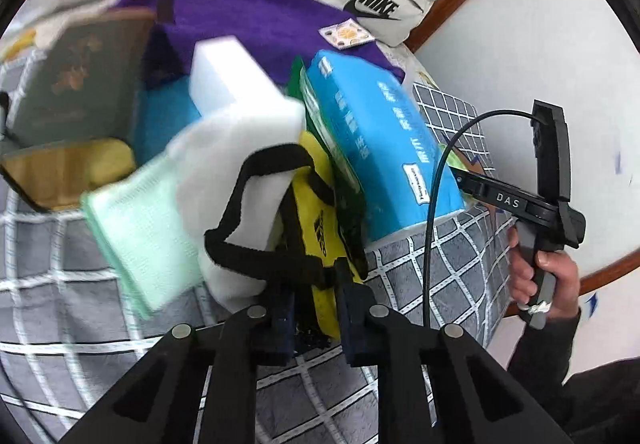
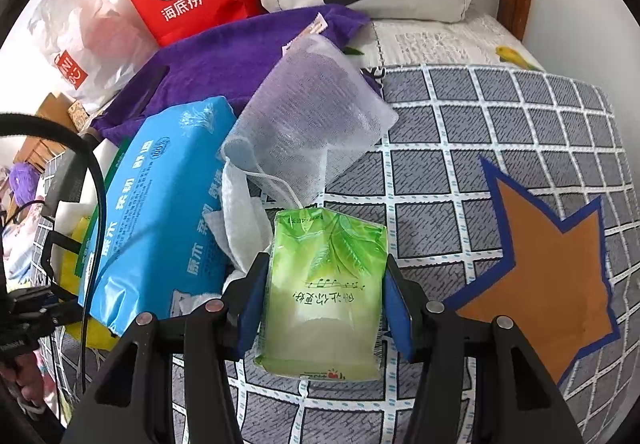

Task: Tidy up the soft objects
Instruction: 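Close the right gripper on the green packet while the left gripper grasps the yellow bag strap, then lift the green packet with the right gripper while the left gripper lifts the yellow bag by its strap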

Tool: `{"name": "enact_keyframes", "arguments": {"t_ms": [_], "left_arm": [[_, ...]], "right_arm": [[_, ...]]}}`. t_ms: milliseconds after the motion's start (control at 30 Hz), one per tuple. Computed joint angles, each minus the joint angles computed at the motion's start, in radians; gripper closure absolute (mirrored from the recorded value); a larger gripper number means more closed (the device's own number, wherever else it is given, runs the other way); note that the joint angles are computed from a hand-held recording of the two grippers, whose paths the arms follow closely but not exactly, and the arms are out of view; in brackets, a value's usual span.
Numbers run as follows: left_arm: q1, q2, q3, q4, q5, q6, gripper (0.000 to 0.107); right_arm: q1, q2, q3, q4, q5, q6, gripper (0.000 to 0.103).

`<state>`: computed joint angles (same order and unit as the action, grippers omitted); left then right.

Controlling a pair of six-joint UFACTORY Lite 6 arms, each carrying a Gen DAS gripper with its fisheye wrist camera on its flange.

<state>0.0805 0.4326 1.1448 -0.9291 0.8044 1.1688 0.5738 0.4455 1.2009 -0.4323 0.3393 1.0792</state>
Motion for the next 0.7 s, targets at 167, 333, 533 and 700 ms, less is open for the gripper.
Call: {"name": "enact_keyframes", "arguments": {"t_ms": [167,333,533,700], "left_arm": [[0.052,-0.092,-0.013,-0.001,0.031,0.013,0.093],[0.063,-0.092,0.011,0.011,0.035,0.013,0.094],[0.084,-0.119,0.013,-0.004,0.083,0.035,0.094],[0.108,-0.164,0.022,-0.025,0.154,0.056,0.094]], "right_arm": [[0.023,-0.080,-0.043,-0.077,0.013,0.078,0.050],[0.038,-0.133,-0.053,-0.083,0.019,0.075,0.050],[0.039,-0.157,-0.061,-0.085,0.032,0.083,0.050],[0.045,-0.193,-0.061,-0.110,0.045,0.102,0.050]]}}
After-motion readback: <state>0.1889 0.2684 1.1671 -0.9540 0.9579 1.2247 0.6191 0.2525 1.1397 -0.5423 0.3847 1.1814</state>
